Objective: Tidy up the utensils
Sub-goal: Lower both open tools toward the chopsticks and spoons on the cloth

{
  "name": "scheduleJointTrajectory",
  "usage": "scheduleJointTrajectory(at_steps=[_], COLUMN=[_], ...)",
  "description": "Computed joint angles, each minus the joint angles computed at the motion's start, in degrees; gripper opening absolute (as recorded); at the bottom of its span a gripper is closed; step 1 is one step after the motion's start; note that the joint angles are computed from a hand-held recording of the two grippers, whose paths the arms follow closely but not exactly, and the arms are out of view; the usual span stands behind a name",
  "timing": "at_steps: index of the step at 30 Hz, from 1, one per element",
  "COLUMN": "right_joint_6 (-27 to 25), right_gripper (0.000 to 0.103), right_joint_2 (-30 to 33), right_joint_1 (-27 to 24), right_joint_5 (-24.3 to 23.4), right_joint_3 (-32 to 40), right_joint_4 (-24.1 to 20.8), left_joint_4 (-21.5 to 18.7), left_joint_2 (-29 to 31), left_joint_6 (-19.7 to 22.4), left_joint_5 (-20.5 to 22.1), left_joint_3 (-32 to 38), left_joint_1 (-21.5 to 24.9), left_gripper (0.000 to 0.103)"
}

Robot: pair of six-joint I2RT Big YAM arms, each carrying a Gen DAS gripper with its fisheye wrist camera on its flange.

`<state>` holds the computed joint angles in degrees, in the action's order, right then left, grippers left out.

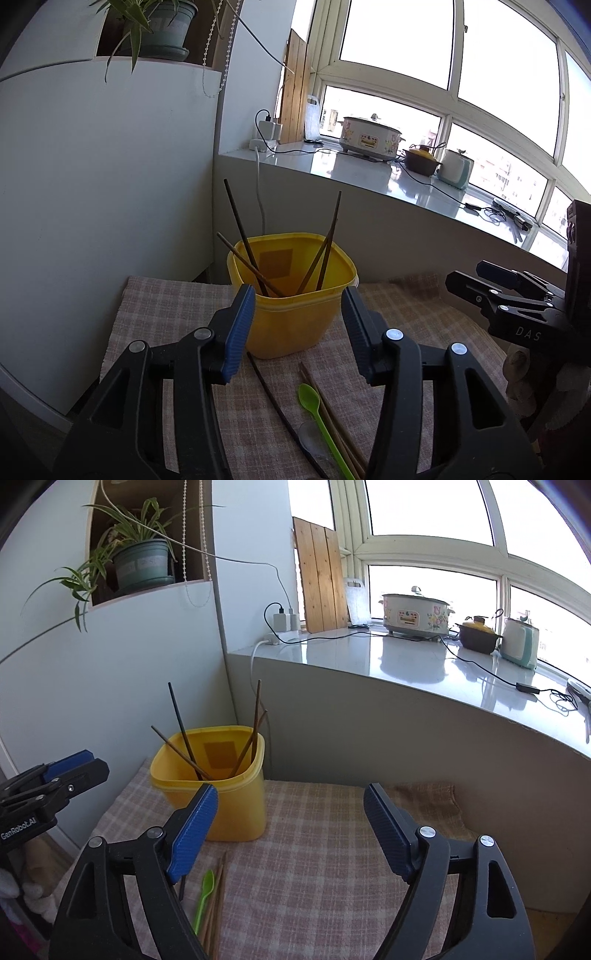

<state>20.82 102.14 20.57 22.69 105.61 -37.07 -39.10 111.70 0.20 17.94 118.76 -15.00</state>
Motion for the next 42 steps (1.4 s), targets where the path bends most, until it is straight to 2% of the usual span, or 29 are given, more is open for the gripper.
scheduleJointTrajectory(at_steps=[6,18,31,36,42], right_joint_6=[3.2,5.56,5.91,6.37,7.67], right_gripper=[0.082,0.082,0.082,0.082,0.082], right_joint_2=[-0.96,-2.42,-1.07,-0.34,2.32], right_joint_1=[-0.03,0.86,1.13,1.03,0.07], right_joint_5=[2.05,3.18,-1.43,-3.6,-11.75], right_joint_3=[-1.75,-5.74,-4.82,-4.75,-3.21], right_joint_4=[-2.43,-2.5,-4.31,-4.93,-7.94], left_joint_4=[-0.64,-2.8,-6.43,-10.99,-18.28], left_joint_2=[-1.36,-2.67,-1.34,0.84,4.62], left_joint_6=[0.51,0.57,-0.12,-0.36,0.47], left_joint_5=[-0.63,-1.26,0.5,3.4,5.93], left_joint_3=[-3.4,-9.09,-9.27,-6.59,-2.34], left_joint_1=[0.11,0.41,0.58,0.99,1.03], left_gripper=[0.05,0.05,0.05,0.05,0.049])
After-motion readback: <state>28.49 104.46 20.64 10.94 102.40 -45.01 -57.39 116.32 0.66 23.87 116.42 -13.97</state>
